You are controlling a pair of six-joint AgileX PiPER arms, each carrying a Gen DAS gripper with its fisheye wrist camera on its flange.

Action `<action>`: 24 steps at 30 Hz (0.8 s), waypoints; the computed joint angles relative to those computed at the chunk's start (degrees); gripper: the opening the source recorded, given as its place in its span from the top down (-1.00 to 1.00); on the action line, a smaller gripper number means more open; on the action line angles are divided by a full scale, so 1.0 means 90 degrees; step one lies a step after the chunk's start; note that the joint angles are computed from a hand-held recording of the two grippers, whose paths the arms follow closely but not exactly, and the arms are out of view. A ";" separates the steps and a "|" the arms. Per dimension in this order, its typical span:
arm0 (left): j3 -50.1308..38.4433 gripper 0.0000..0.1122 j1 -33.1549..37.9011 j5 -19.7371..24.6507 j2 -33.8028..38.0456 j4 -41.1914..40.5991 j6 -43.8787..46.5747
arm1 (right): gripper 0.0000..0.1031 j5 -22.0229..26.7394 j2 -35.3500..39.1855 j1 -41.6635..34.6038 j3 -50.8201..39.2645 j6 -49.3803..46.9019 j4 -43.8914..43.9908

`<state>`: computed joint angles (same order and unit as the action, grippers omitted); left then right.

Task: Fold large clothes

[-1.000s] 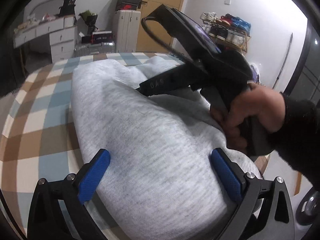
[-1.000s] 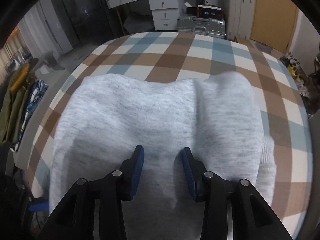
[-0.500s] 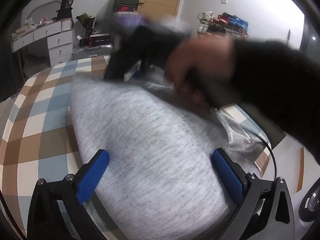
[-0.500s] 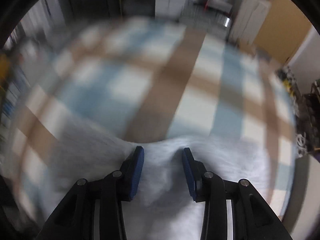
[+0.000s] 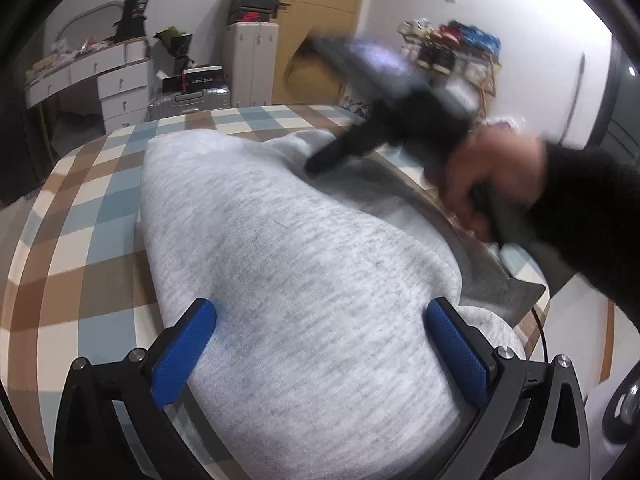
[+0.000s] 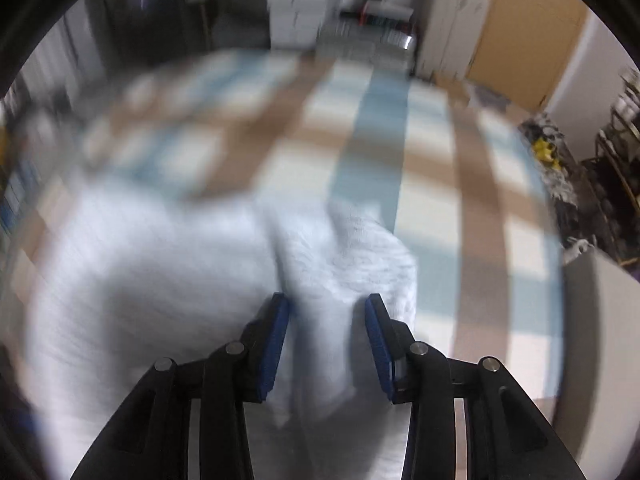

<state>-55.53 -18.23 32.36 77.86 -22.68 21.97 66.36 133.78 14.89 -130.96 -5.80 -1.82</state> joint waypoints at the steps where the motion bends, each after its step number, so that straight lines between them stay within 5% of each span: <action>1: -0.0044 -0.82 -0.0062 0.0001 0.0021 0.0193 -0.0209 | 0.25 -0.0386 -0.0159 0.0135 0.0341 -0.0001 -0.0332; 5: -0.0081 -0.82 -0.0025 0.0137 0.0014 0.0279 -0.0295 | 0.24 -0.0169 -0.0423 0.0003 0.0415 0.0101 -0.0117; 12: -0.0094 -0.82 0.0023 0.0171 0.0048 0.0229 -0.0238 | -0.03 -0.1239 -0.3719 -0.0766 0.4640 -0.1850 0.2337; 14: -0.0183 -0.82 0.0011 0.0267 0.0095 0.0289 -0.0304 | -0.01 -0.1694 -0.4134 -0.0801 0.5819 -0.2434 0.2885; 16: -0.0293 -0.82 -0.0058 0.0367 0.0149 0.0482 -0.0414 | -0.04 -0.2759 -0.4418 -0.0711 0.7071 -0.2986 0.3180; 18: -0.0522 -0.79 0.0027 0.0842 0.0106 0.0465 -0.0382 | -0.06 -0.3275 -0.4645 -0.0925 0.7680 -0.3730 0.4174; 21: -0.0727 -0.73 0.0591 0.1688 -0.0203 -0.0415 0.0255 | -0.02 -0.2841 -0.4700 -0.1128 0.7449 -0.3137 0.4181; 24: -0.0650 -0.73 0.0728 0.1918 -0.0572 -0.0566 0.0727 | 0.02 -0.2817 -0.5401 -0.1252 0.7796 -0.3424 0.4623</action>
